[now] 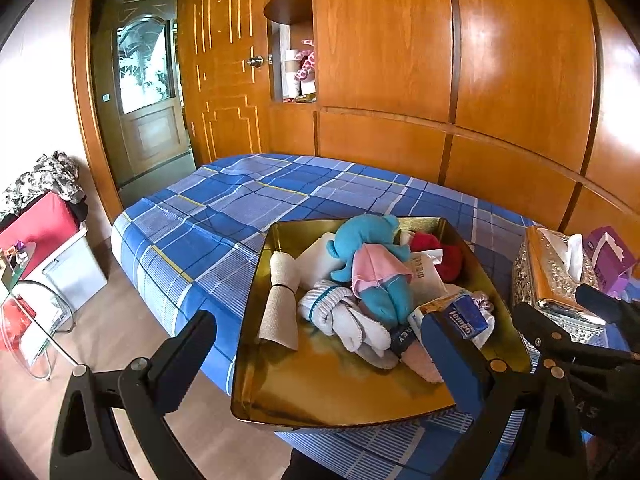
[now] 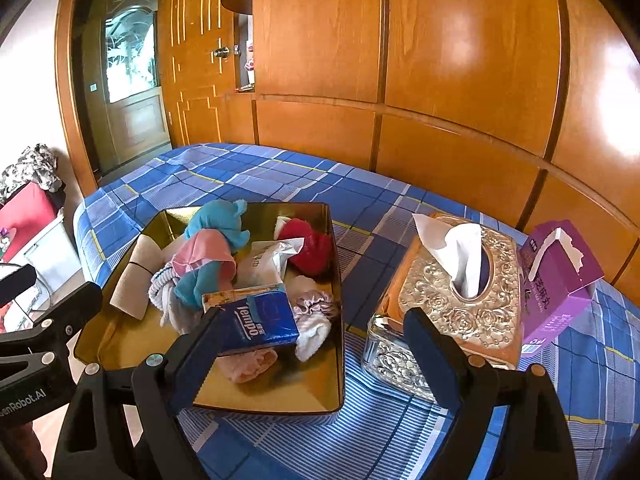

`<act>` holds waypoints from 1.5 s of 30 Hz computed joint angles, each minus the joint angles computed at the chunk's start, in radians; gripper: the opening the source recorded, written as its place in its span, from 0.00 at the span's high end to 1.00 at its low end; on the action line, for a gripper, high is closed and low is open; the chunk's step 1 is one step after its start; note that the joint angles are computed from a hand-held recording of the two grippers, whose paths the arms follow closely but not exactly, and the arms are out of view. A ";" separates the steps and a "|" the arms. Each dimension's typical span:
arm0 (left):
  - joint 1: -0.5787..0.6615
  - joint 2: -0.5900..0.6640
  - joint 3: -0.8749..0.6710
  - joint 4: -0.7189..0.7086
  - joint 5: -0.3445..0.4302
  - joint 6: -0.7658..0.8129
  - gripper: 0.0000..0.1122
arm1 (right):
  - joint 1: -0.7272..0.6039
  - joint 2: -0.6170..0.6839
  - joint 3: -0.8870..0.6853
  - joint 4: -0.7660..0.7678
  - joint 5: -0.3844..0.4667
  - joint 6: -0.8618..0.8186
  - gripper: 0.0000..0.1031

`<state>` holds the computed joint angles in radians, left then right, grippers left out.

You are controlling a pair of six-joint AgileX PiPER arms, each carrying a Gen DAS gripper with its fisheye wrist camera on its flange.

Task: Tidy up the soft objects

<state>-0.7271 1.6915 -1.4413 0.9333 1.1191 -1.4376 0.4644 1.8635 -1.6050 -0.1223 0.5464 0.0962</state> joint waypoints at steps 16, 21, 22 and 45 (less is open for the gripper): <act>0.004 0.001 0.000 -0.011 -0.003 0.006 0.09 | 0.003 -0.008 0.007 -0.010 -0.003 0.006 0.12; 0.005 0.001 0.001 -0.015 -0.004 0.006 0.09 | 0.005 -0.003 0.001 -0.007 0.003 0.004 0.12; 0.006 0.002 0.000 -0.015 -0.003 0.007 0.09 | 0.005 -0.003 -0.001 -0.006 0.004 0.003 0.12; 0.005 0.003 0.002 -0.014 -0.005 0.006 0.09 | 0.003 0.001 0.000 -0.004 0.004 0.004 0.12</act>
